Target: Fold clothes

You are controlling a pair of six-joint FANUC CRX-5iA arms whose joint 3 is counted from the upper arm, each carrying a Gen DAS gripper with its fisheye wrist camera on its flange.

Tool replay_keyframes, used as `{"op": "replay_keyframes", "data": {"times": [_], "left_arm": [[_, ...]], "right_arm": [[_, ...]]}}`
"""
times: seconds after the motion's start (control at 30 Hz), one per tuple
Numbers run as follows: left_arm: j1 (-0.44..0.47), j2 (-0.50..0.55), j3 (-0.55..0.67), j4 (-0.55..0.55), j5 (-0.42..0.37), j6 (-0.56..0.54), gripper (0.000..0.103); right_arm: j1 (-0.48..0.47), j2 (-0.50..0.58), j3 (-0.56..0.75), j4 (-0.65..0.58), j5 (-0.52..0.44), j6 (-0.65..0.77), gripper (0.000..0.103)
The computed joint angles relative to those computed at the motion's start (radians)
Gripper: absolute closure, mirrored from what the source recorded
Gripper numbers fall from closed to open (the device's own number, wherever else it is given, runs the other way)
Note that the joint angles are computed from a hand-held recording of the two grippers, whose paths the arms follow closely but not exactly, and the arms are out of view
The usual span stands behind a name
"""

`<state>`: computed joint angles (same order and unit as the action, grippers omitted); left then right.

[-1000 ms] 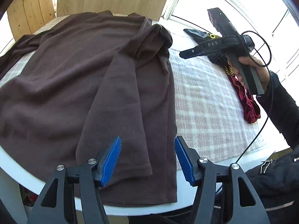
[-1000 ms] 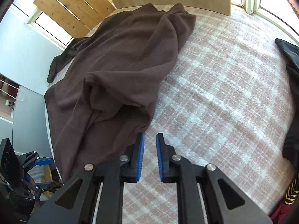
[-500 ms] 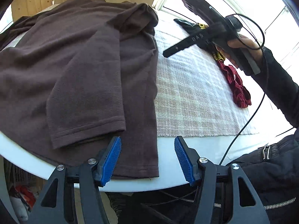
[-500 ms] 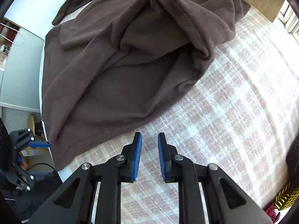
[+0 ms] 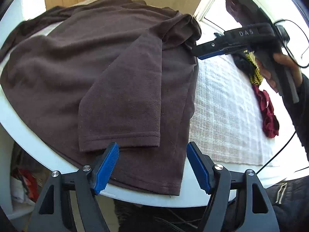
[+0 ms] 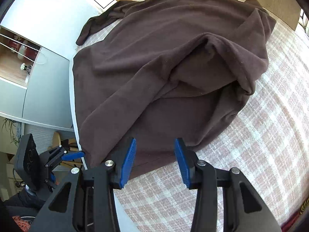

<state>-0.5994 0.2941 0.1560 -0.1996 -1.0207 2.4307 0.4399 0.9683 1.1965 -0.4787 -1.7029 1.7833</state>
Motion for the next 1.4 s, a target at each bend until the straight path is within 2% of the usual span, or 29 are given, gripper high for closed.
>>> {"op": "replay_keyframes", "data": {"times": [0.03, 0.1, 0.23, 0.4, 0.53, 0.6, 0.67, 0.73, 0.83, 0.9, 0.97, 1.1, 1.17, 1.23, 1.33, 1.4], "left_arm": [[-0.026, 0.039, 0.069, -0.050, -0.075, -0.029, 0.032], [-0.063, 0.098, 0.160, -0.116, -0.160, -0.102, 0.034], [-0.087, 0.177, 0.260, -0.174, -0.244, -0.216, 0.043], [-0.038, 0.145, 0.193, -0.084, -0.163, -0.268, 0.043], [0.021, 0.033, 0.036, 0.036, 0.004, -0.281, 0.043], [0.018, 0.005, 0.024, 0.008, -0.012, -0.261, 0.043], [0.009, 0.000, 0.035, -0.038, -0.064, -0.242, 0.043], [0.011, -0.002, 0.029, -0.047, -0.078, -0.250, 0.045], [-0.007, 0.008, 0.043, -0.068, -0.094, -0.303, 0.045], [-0.026, 0.045, 0.082, -0.077, -0.098, -0.358, 0.045], [-0.046, 0.083, 0.126, -0.104, -0.135, -0.395, 0.045], [-0.043, 0.117, 0.156, -0.112, -0.153, -0.417, 0.053], [-0.032, 0.115, 0.149, -0.098, -0.143, -0.427, 0.063], [-0.016, 0.110, 0.134, -0.067, -0.126, -0.447, 0.085], [0.015, 0.084, 0.089, -0.008, -0.074, -0.460, 0.097], [0.037, 0.053, 0.046, 0.030, -0.030, -0.452, 0.097]], "right_arm": [[0.002, 0.000, -0.003, 0.010, -0.002, 0.002, 0.061], [-0.002, 0.001, -0.004, 0.017, -0.004, -0.003, 0.061], [-0.018, -0.002, -0.003, 0.018, 0.004, -0.008, 0.061], [-0.032, 0.017, 0.029, 0.011, -0.005, -0.029, 0.061], [-0.036, 0.025, 0.040, -0.038, -0.014, -0.015, 0.061], [-0.029, 0.014, 0.017, -0.062, -0.020, 0.007, 0.061], [-0.017, -0.002, -0.017, -0.087, -0.042, 0.045, 0.062], [0.012, -0.042, -0.094, -0.060, -0.022, 0.109, 0.061], [0.055, -0.100, -0.203, 0.013, 0.042, 0.183, 0.061], [0.055, -0.099, -0.200, 0.030, 0.040, 0.179, 0.061], [0.038, -0.087, -0.176, 0.028, 0.032, 0.151, 0.062], [0.009, -0.080, -0.152, 0.037, 0.039, 0.107, 0.062], [0.000, -0.084, -0.156, 0.042, 0.046, 0.098, 0.061], [-0.006, -0.090, -0.164, 0.048, 0.055, 0.092, 0.061], [-0.012, -0.092, -0.167, 0.049, 0.065, 0.078, 0.061], [-0.021, -0.089, -0.157, 0.041, 0.063, 0.072, 0.061]]}}
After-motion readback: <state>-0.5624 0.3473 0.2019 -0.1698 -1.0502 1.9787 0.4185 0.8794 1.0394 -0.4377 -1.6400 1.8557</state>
